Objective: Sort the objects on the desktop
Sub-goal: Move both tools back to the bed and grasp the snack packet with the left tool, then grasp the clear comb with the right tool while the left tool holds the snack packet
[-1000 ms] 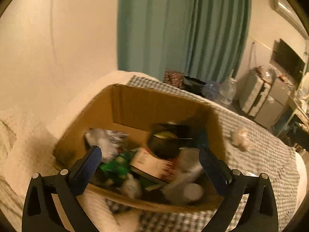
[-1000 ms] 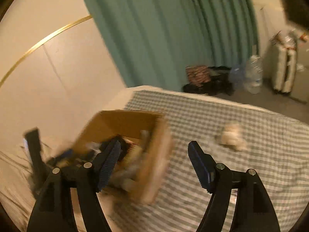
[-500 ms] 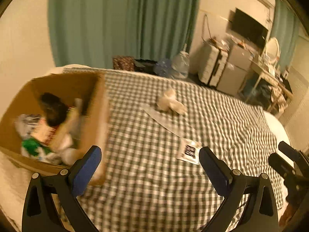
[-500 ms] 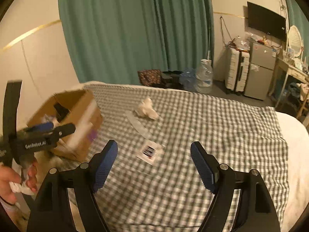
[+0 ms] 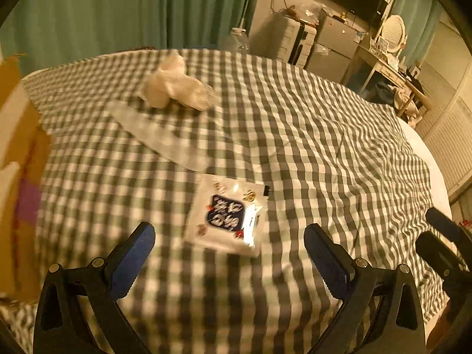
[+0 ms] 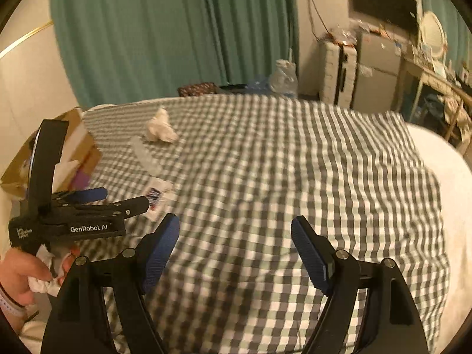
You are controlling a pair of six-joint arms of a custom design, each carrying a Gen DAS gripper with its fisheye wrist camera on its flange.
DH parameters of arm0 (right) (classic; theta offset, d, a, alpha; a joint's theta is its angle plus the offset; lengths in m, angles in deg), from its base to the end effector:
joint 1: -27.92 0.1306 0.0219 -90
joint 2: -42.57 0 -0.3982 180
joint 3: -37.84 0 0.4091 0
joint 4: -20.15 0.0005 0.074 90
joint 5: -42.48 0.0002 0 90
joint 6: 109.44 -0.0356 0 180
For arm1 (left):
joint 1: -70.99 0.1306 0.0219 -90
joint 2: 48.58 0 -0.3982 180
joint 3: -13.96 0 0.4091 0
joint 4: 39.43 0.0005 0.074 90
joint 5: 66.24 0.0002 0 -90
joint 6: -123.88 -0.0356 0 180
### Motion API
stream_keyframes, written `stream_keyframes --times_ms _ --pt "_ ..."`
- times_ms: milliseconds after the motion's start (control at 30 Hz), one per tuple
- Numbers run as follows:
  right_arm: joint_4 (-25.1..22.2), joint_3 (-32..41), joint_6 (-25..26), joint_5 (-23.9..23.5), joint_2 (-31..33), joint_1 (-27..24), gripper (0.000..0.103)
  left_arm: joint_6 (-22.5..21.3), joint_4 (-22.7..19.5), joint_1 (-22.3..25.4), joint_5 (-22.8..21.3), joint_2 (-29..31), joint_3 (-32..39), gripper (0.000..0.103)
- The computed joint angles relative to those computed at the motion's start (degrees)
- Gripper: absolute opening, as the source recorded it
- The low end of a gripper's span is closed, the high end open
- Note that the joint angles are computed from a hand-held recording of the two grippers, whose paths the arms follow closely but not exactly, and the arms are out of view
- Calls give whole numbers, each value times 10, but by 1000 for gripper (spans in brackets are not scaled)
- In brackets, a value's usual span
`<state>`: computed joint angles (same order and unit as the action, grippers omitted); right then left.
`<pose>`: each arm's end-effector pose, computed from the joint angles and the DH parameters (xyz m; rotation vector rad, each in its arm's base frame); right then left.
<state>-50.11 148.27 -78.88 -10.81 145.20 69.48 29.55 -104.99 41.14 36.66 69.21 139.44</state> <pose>0.4346 0.3562 0.4837 0.5550 2.2960 -0.0517 0.5774 -0.3411 0.4455 0.8474 2.4674 -0.4533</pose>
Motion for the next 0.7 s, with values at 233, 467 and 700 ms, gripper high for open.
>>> stream_keyframes --times_ms 233,467,700 --pt "50 -58 -6 -35 -19 -22 78 -23 -15 -13 -59 37 24 77" --pt "100 -99 -27 -61 -39 -32 78 7 -2 7 -4 17 11 42" --pt "125 -71 24 -87 -9 -39 78 23 66 26 -76 -19 -16 42"
